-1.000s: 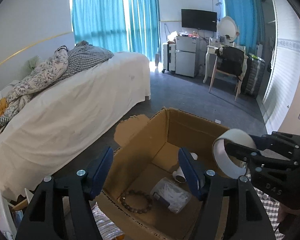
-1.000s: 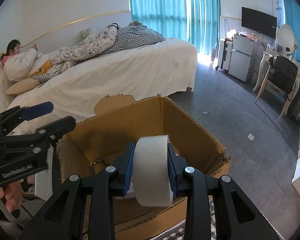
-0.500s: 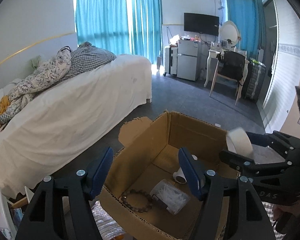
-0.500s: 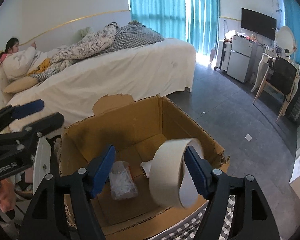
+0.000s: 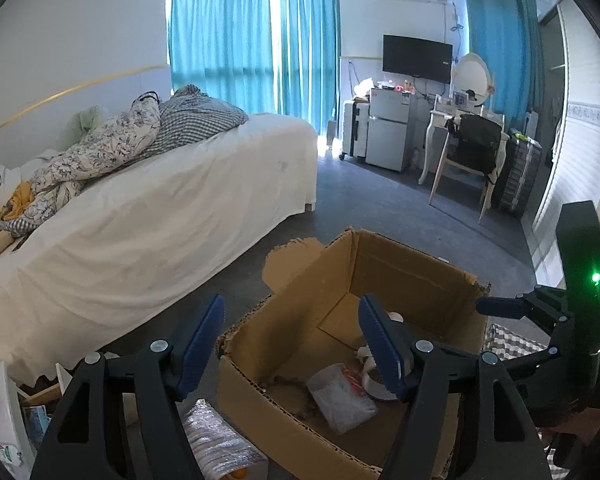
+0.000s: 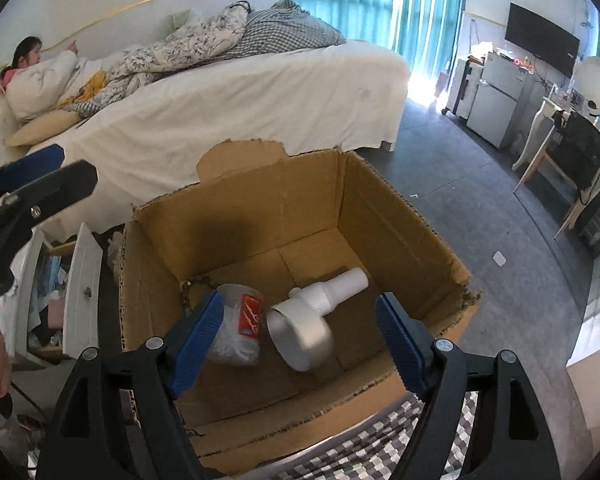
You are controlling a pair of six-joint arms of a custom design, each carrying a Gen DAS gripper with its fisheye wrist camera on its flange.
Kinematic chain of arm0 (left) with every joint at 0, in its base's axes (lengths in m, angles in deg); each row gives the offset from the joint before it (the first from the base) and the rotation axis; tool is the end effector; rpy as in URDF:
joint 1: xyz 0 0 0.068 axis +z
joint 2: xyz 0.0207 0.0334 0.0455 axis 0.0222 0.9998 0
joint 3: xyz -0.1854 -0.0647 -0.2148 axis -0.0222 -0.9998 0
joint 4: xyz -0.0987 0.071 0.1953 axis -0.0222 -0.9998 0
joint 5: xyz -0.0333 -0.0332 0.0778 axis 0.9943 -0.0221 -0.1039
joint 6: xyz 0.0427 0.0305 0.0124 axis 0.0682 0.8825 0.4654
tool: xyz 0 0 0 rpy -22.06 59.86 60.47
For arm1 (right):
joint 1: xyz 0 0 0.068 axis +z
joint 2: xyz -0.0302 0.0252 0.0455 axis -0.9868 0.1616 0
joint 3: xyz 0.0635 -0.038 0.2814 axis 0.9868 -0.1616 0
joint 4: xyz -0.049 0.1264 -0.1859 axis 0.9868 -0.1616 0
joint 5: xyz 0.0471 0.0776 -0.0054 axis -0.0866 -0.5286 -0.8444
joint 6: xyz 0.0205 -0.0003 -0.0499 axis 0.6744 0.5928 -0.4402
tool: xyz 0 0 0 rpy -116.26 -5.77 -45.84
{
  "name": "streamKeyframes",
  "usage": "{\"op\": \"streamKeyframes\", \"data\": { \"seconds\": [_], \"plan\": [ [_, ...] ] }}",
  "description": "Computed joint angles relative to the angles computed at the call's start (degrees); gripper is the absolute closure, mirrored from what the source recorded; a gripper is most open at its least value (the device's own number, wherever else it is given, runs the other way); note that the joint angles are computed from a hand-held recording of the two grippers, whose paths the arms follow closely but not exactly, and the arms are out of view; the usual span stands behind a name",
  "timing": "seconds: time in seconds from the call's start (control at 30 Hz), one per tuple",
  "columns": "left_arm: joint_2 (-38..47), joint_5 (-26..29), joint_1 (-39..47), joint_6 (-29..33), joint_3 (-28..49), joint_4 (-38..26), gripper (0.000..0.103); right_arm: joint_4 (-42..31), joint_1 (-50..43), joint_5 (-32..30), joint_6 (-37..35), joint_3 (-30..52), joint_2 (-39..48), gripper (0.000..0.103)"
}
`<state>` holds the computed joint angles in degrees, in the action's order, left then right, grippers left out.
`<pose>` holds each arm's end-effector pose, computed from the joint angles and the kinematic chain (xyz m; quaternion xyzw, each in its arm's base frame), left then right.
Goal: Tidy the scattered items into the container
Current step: 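Carry the tape and bracelet to the box and release both inside, then return to the table and grasp the orange with the right gripper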
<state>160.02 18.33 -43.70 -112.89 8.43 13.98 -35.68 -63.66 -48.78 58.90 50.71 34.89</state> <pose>0.2718 -0.2369 0.1739 -0.0931 0.8842 0.0575 0.4541 0.3686 0.1219 0.1271 -0.3178 0.8846 0.1140 0.3218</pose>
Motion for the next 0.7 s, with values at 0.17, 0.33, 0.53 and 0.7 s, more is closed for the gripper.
{"op": "streamKeyframes", "data": {
  "seconds": [0.17, 0.33, 0.53, 0.7],
  "plan": [
    [0.97, 0.69, -1.32, 0.74, 1.23, 0.57, 0.029, 0.26, -2.6, 0.41, 0.2, -3.28, -3.3, 0.021],
    [4.09, 1.53, -3.94, 2.95, 5.42, 0.95, 0.001, -1.5, -9.13, 1.21, -1.33, -7.39, -8.12, 0.014],
    [10.54, 2.77, -8.06, 6.25, 15.97, -1.0, 0.0, 0.44, -22.5, 2.24, -2.31, -15.29, -16.78, 0.0],
    [15.82, 4.47, -11.37, 9.11, 25.09, -2.7, 0.0, -0.89, -36.17, 0.14, -3.79, -18.4, -22.56, 0.0]
  ]
}}
